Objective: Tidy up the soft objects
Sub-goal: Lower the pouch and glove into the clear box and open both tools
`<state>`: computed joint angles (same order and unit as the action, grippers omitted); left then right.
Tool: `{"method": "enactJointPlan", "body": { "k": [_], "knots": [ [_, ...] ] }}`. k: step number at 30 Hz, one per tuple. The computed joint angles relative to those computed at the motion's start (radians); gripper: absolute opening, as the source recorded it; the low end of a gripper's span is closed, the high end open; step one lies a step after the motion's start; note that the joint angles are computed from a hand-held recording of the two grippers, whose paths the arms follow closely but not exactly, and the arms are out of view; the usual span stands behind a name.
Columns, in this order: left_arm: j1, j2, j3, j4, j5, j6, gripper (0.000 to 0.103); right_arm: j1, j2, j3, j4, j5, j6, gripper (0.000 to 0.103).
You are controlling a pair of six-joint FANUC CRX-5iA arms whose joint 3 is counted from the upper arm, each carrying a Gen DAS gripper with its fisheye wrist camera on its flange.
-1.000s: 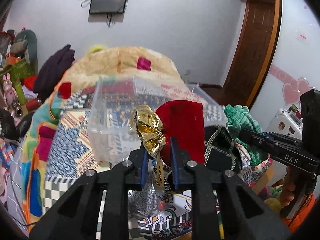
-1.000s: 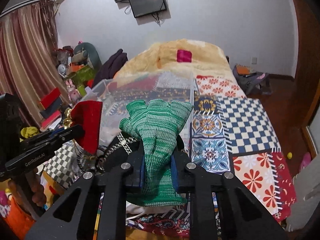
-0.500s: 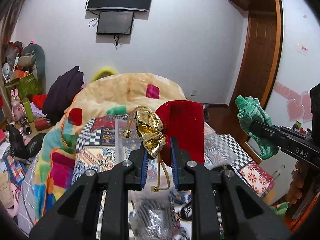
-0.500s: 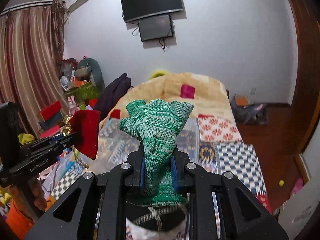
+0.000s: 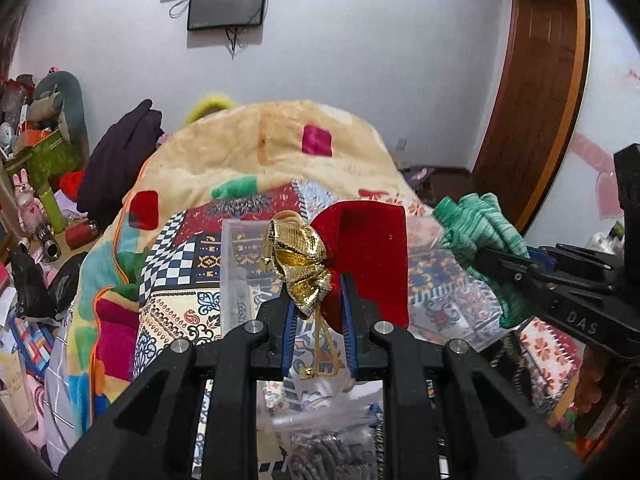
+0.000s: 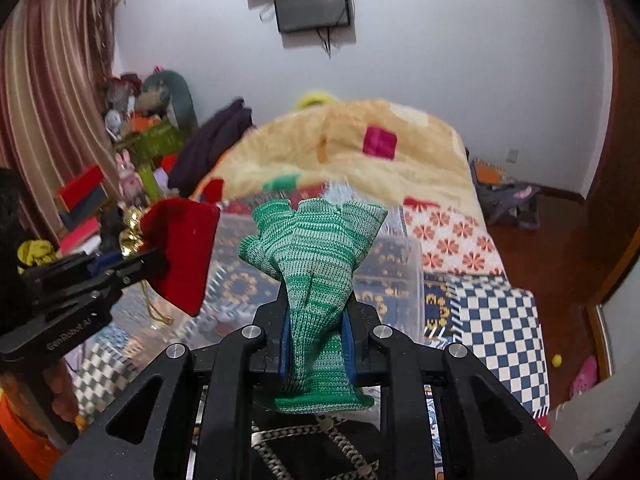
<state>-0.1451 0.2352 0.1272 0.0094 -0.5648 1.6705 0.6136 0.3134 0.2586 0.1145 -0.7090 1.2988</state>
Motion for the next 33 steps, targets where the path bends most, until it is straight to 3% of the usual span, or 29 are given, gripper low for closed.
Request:
{"method": "enactJointPlan", "body": {
  "k": [3,11,15,17,26,33],
  "knots": [
    [-0.014,0.028,0.041,-0.049,-0.042,0.018,0.02,-0.005,0.037,0.043,-0.001,-0.061,0.019,0.018],
    [-0.004,0.089,0.095,0.02,-0.124,-0.042,0.021,-0.019,0.082,0.113,-0.059,-0.161,0.067,0.022],
    [-0.009,0.09,0.097,0.02,-0.129,-0.045,0.033,-0.018,0.082,0.119,-0.064,-0.179,0.068,0.032],
    [-0.008,0.082,0.087,0.029,-0.123,-0.052,0.037,-0.017,0.07,0.106,-0.064,-0.165,0.064,0.044],
    [0.003,-0.038,-0.037,0.083,-0.019,-0.075,0.061,0.013,-0.084,-0.081,0.036,0.009,-0.027,0.071],
    [-0.003,-0.15,-0.158,0.105,0.059,-0.106,0.07,0.048,-0.213,-0.255,0.152,0.135,-0.125,0.081]
  ]
}}
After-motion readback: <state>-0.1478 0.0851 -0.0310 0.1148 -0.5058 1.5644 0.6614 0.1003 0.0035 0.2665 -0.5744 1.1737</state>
